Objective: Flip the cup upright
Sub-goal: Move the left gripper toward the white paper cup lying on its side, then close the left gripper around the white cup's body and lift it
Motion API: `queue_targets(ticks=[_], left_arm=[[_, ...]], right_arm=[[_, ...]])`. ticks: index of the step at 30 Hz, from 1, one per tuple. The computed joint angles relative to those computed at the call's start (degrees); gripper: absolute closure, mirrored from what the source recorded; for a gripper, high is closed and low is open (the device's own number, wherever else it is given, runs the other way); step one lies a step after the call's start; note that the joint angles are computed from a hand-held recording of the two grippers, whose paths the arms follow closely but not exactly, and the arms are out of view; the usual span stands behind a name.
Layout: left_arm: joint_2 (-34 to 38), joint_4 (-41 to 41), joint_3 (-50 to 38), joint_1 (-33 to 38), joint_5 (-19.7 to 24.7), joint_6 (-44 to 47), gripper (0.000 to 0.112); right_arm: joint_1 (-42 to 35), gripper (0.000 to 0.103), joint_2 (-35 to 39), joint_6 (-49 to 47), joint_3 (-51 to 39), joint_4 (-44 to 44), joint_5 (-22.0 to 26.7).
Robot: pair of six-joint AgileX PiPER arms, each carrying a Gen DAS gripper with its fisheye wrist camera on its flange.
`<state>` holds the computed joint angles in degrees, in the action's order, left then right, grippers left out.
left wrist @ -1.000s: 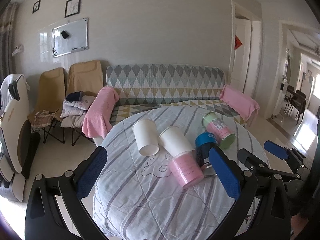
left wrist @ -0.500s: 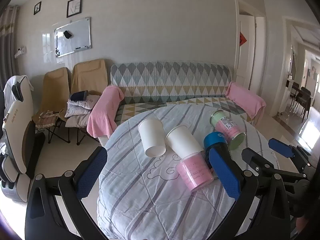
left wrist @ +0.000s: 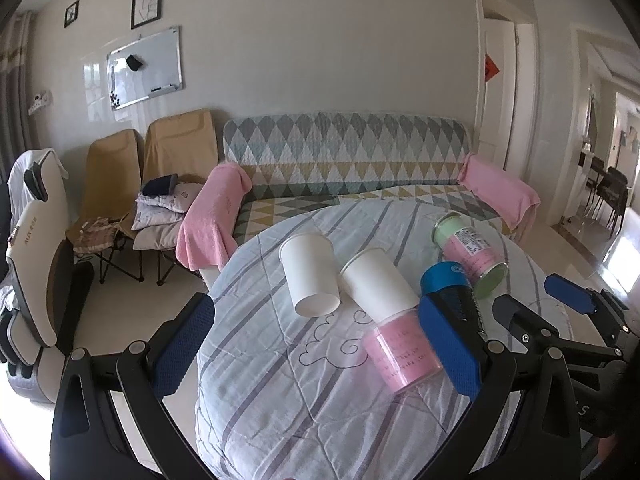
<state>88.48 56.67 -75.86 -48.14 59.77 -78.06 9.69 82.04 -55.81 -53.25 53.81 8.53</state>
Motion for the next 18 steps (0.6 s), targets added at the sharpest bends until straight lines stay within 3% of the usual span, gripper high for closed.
queue_targets(ticks=[11,18], left_arm=[[2.32,-1.36,-1.77,3.31,-1.66,2.47,0.009],[4.82,-4.53,-3.77,7.89,-5.01,6.54,0.009]], right_arm=[[-0.41,0.02,3.47,-3.95,-3.33,3.93,1.36],[-0.32,0.02,5.94,-1.92,-5.71,1.67,2.16]])
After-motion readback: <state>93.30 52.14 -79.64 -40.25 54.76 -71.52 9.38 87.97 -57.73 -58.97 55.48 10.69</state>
